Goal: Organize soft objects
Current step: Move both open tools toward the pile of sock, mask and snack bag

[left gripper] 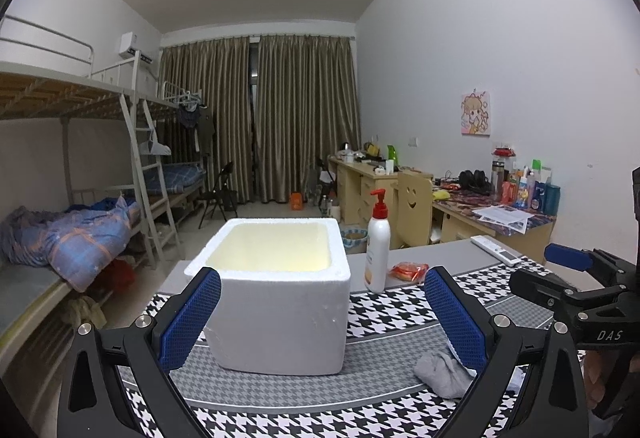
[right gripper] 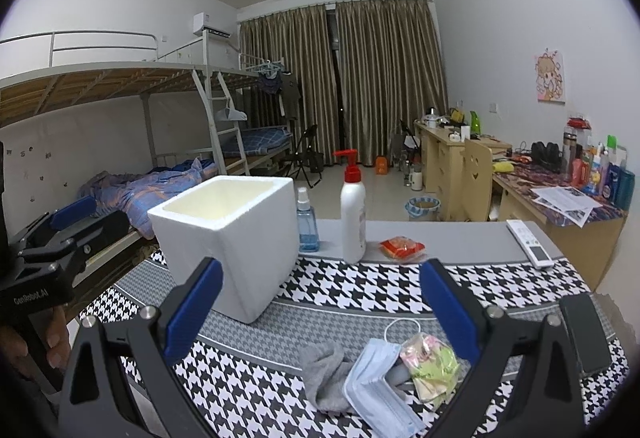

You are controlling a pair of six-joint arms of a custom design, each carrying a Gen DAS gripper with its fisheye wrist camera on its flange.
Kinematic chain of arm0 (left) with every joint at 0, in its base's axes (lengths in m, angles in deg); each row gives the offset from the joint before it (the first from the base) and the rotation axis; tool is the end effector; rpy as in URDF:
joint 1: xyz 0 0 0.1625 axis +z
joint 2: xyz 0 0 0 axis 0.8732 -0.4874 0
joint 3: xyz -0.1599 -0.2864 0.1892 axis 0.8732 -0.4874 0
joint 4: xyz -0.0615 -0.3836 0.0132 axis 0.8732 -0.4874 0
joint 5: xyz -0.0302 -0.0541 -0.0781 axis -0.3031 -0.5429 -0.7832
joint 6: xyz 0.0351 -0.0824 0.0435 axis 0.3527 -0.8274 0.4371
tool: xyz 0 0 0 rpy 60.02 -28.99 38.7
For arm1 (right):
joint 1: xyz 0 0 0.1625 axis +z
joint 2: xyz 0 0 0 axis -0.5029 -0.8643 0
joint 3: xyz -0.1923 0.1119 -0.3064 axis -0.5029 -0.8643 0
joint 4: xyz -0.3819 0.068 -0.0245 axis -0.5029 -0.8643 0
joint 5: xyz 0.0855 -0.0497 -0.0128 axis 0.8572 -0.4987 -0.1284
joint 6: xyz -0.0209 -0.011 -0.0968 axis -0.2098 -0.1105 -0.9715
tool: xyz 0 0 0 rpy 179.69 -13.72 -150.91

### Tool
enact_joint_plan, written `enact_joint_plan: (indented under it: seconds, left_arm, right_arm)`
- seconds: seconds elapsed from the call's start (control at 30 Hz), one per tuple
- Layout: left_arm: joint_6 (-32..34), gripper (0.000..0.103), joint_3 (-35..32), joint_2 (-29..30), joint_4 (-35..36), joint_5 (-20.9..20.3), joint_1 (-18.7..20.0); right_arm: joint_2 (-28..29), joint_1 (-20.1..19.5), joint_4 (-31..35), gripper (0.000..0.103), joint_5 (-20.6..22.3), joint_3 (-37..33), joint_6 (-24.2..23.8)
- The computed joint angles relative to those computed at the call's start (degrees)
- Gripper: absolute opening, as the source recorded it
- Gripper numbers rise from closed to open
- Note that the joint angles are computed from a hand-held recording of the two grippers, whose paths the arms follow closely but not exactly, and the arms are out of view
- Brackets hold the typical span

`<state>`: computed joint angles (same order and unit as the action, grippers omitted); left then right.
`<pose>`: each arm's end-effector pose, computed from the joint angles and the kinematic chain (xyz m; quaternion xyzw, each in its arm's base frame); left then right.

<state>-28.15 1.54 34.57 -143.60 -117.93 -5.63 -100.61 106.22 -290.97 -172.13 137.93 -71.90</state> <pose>-0.3321 -0.7616 -0.0430 0.4367 0.7599 -0.4650 0.1250 -0.0336 -0.6602 0.2803 0.1530 -0.7445 0.5663 0.3186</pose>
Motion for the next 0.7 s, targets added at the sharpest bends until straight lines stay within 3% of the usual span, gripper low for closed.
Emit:
enact_joint_plan:
  seconds: [0.37, 0.5, 0.7]
  left_arm:
    - [-3.41, 0.102, 3.83, -1.2, 0.45, -1.81, 0.78]
    - [-2.86, 0.102, 3.23, -0.07, -0.83, -0.28, 0.59]
    - [-4.59, 0.102, 2.77, -0.09, 3.36, -0.95, 0.89]
  right_arm:
    - [-0.12, -1.85, -1.23, 0.1, 0.34, 1.72, 0.85]
    - [0.08, -2.27, -1.8, 0.1, -0.02, 1.99, 0.56]
    - [0.11, -2.96, -0.88, 0.1, -0.74, 2.37, 1.37]
